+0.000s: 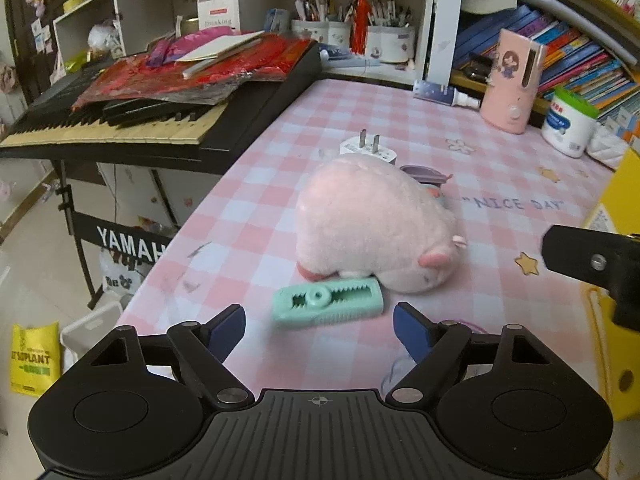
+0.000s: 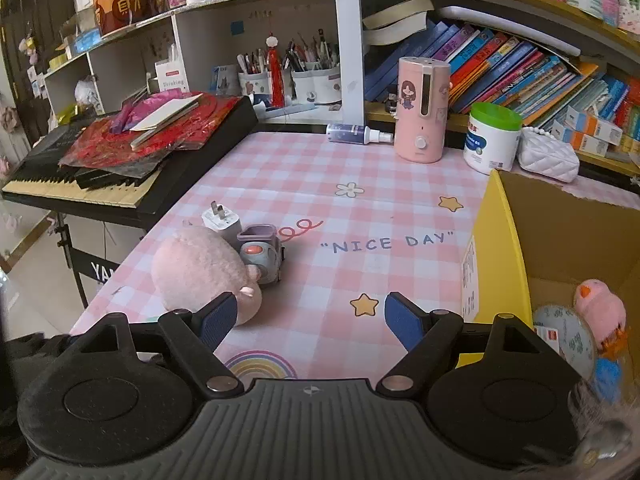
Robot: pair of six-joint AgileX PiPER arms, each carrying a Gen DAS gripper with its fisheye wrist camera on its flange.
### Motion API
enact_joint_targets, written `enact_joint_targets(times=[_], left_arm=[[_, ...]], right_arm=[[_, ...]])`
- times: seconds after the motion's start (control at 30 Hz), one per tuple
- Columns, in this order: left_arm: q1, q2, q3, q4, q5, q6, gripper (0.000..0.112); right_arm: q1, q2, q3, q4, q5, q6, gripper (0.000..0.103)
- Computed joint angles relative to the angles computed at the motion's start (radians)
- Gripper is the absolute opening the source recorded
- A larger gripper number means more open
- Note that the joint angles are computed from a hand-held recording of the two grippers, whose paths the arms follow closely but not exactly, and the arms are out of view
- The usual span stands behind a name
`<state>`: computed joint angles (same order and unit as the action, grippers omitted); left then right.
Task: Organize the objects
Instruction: 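Reach the left gripper to the mint-green tape dispenser while the right gripper reaches the pink pig plush, then grasp the green tape dispenser with the left gripper while the right gripper grasps the pig plush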
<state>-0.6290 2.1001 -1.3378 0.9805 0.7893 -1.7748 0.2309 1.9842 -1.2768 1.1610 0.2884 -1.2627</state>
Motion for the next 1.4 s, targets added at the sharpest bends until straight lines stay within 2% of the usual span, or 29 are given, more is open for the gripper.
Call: enact_joint_targets(times=[0.1, 0.17, 0.37, 0.6, 0.7, 0.8, 0.9, 1.1, 1.17, 1.23, 1.33, 1.4], left_arm=[[0.015, 0.04, -0.05, -0.017, 0.003, 0.035, 0.079], [0.022, 0.06, -0.078, -0.042, 0.007, 0.069, 0.07], [0.039, 0.069, -0.079, -0.051, -0.014, 0.077, 0.069], [0.033, -0.047, 0.074, -0.048, -0.037, 0.011, 0.069], [0.029, -0.101, 0.143, -0.044, -0.025, -0.043, 0.069], [0.025, -0.145, 0.195, -0.043, -0.008, -0.09, 0.069], [0.015, -0.181, 0.239, -0.039, 0.011, -0.131, 0.069], [-0.007, -0.237, 0.298, -0.025, 0.045, -0.197, 0.069], [-0.014, -0.255, 0.315, -0.02, 0.055, -0.216, 0.069], [-0.021, -0.273, 0.331, -0.006, 0.062, -0.237, 0.069], [-0.033, -0.295, 0.345, 0.017, 0.067, -0.255, 0.069], [-0.041, -0.309, 0.353, 0.035, 0.061, -0.261, 0.069]], right_arm=[[-0.004, 0.025, -0.031, -0.014, 0.011, 0.005, 0.08], [-0.01, 0.043, -0.058, -0.04, 0.027, 0.031, 0.08], [-0.015, 0.09, -0.126, -0.065, 0.074, 0.06, 0.08], [0.004, 0.149, -0.224, -0.09, 0.154, 0.069, 0.08], [0.025, 0.195, -0.303, -0.126, 0.203, 0.09, 0.08], [0.056, 0.237, -0.362, -0.09, 0.206, 0.041, 0.081], [0.094, 0.297, -0.46, -0.17, 0.227, 0.088, 0.081], [0.156, 0.431, -0.684, -0.393, 0.344, 0.181, 0.081], [0.174, 0.453, -0.71, -0.46, 0.342, 0.208, 0.079], [0.189, 0.448, -0.678, -0.48, 0.291, 0.177, 0.071], [0.186, 0.414, -0.613, -0.429, 0.26, 0.101, 0.062], [0.17, 0.377, -0.563, -0.376, 0.258, 0.073, 0.061]])
